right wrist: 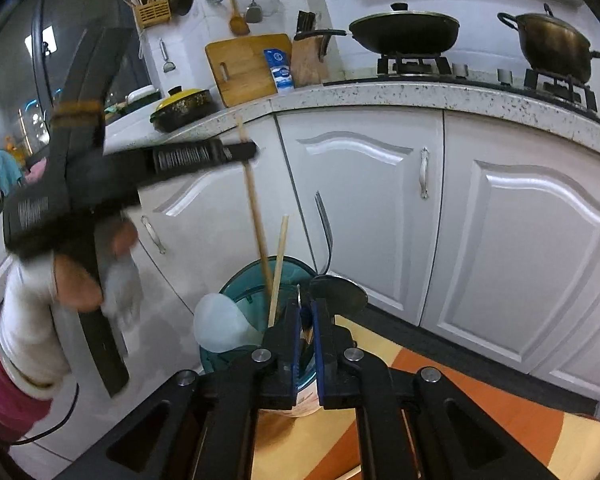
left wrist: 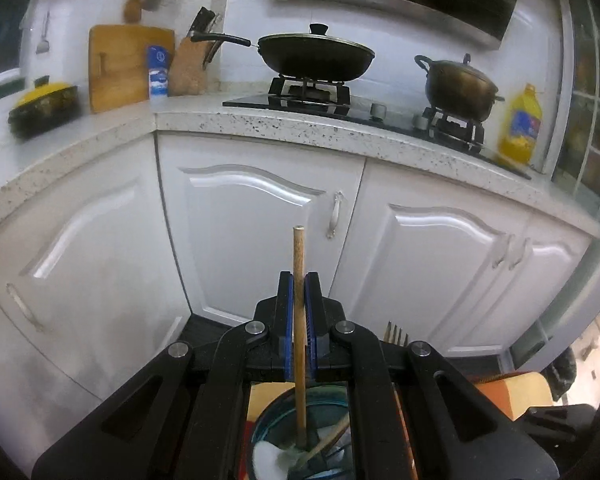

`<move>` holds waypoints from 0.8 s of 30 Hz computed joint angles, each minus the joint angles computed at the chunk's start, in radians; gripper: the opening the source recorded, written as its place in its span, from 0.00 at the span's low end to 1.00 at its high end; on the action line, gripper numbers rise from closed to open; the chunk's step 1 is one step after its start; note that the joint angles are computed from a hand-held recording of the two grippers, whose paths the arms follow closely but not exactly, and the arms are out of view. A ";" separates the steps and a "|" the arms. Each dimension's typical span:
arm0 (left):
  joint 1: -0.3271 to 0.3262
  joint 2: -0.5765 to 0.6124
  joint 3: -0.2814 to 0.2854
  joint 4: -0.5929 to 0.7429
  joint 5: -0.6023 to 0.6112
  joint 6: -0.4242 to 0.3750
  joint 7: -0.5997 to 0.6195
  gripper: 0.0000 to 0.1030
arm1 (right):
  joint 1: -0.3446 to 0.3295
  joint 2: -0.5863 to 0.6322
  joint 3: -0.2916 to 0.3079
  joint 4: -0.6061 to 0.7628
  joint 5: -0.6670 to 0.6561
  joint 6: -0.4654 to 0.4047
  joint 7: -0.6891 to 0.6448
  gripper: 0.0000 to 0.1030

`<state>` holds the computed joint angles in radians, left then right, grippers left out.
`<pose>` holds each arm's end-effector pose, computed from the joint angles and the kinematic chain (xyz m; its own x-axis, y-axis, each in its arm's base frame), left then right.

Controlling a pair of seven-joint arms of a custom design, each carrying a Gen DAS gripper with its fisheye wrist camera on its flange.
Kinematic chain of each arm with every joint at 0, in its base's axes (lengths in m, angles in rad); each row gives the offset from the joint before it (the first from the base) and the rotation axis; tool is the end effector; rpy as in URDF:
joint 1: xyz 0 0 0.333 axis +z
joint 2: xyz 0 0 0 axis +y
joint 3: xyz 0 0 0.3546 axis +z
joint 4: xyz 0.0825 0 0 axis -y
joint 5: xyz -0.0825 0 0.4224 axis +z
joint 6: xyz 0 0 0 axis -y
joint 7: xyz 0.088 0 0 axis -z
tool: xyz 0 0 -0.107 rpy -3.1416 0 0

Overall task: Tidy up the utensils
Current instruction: 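Open the left gripper to drop the chopstick into the floral cup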

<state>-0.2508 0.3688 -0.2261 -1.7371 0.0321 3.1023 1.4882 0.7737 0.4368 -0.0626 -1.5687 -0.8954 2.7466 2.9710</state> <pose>0.6733 -0.3222 0.5113 -0.4172 -0.9005 0.1225 -0.5320 0.1327 -0.8363 0.5598 0.5347 0.4829 0.1425 -0.9662 -0.2146 -0.6307 0.0785 -0.7721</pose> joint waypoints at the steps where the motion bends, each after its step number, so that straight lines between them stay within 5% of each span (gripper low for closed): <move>1: 0.008 0.000 -0.009 0.001 -0.006 -0.008 0.003 0.04 | -0.004 -0.002 0.005 -0.003 0.007 0.003 -0.008 0.06; 6: 0.058 0.000 -0.071 0.020 -0.042 -0.095 0.072 0.04 | 0.005 -0.035 -0.011 -0.045 -0.031 0.040 0.057 0.26; 11: 0.059 -0.003 -0.074 0.029 -0.091 -0.223 0.123 0.12 | 0.001 -0.071 -0.017 -0.088 -0.086 0.071 0.164 0.27; 14: 0.097 -0.032 -0.114 -0.009 -0.183 -0.227 0.181 0.40 | 0.000 -0.104 -0.015 -0.127 -0.140 0.070 0.243 0.27; 19: 0.108 -0.107 -0.118 -0.087 -0.280 -0.224 0.244 0.43 | -0.024 -0.168 0.025 -0.208 -0.222 0.051 0.351 0.29; 24: 0.053 -0.186 -0.064 -0.187 -0.250 -0.192 0.201 0.43 | -0.062 -0.207 0.082 -0.274 -0.256 0.025 0.426 0.29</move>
